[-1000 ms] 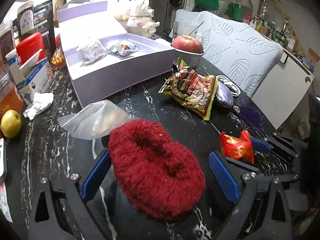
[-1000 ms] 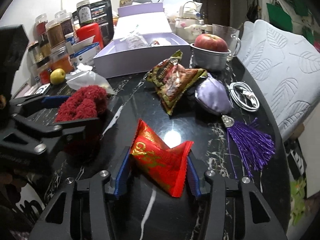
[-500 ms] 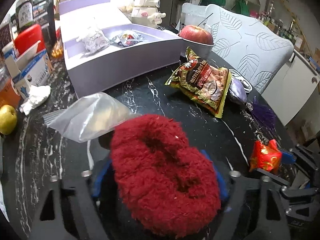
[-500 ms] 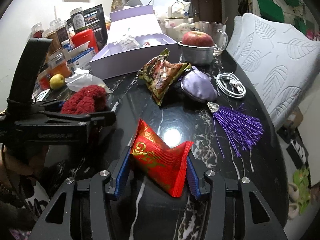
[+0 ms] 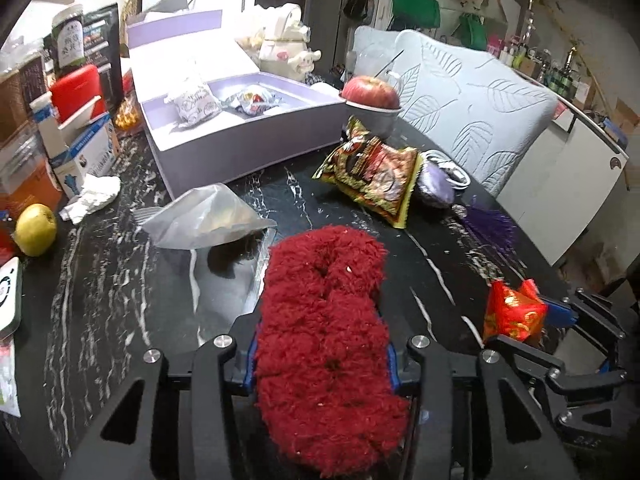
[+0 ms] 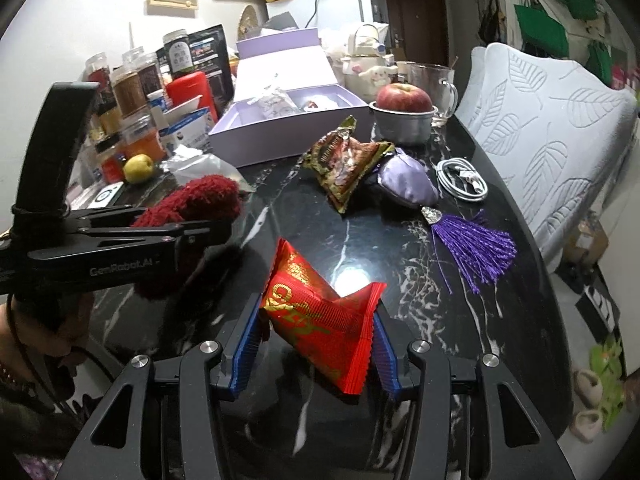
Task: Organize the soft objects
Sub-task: 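Grasp the red packet with the right tool while the left tool grasps the red fuzzy knit item, then lift and carry the knit item and red packet toward the lavender box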
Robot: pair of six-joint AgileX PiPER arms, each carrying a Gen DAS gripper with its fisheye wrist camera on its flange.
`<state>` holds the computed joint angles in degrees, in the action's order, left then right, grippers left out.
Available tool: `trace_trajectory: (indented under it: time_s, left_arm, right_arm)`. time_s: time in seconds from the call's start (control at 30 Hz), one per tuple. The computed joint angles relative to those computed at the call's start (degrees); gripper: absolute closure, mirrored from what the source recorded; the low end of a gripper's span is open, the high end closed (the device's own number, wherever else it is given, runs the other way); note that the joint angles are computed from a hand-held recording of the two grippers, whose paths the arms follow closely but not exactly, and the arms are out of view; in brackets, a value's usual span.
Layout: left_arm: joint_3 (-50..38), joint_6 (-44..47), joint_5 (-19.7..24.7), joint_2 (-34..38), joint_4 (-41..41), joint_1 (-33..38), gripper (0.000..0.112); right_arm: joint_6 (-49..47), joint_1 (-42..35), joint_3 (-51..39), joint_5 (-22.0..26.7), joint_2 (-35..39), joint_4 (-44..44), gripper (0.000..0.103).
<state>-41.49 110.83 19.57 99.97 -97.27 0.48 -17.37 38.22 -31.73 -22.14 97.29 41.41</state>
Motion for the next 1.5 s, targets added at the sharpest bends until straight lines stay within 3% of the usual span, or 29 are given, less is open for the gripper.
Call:
trace_trajectory:
  time_s: [0.37, 0.63, 1.13, 1.37, 1.5]
  left_arm:
    - [7.51, 1.12, 4.98, -12.15, 1.26, 5.63, 0.067]
    - [7.96, -0.82, 7.67, -16.89, 4.11, 9.22, 0.067]
    - [-1.58, -9.18, 7.42, -15.60, 10.54, 9.69, 0.067]
    - [-8.08, -11.49, 6.92, -12.85, 11.50, 8.63, 0.067]
    - [-12.09, -12.68, 6.31, -11.08, 12.17, 7.79, 0.067]
  right_arm:
    - [-2.06, 5.68, 2.85, -2.18, -4.95, 4.05, 0.053]
    - [-6.70, 7.32, 1.20, -2.05, -7.10, 6.95, 0.053]
    - [-14.41, 1.74, -9.54, 4.72, -7.14, 3.29, 0.053]
    - [-13.36, -2.23, -15.74, 9.76, -6.17, -3.17, 0.053]
    - [-8.01, -4.70, -19.51, 12.55, -5.40, -10.49, 0.053]
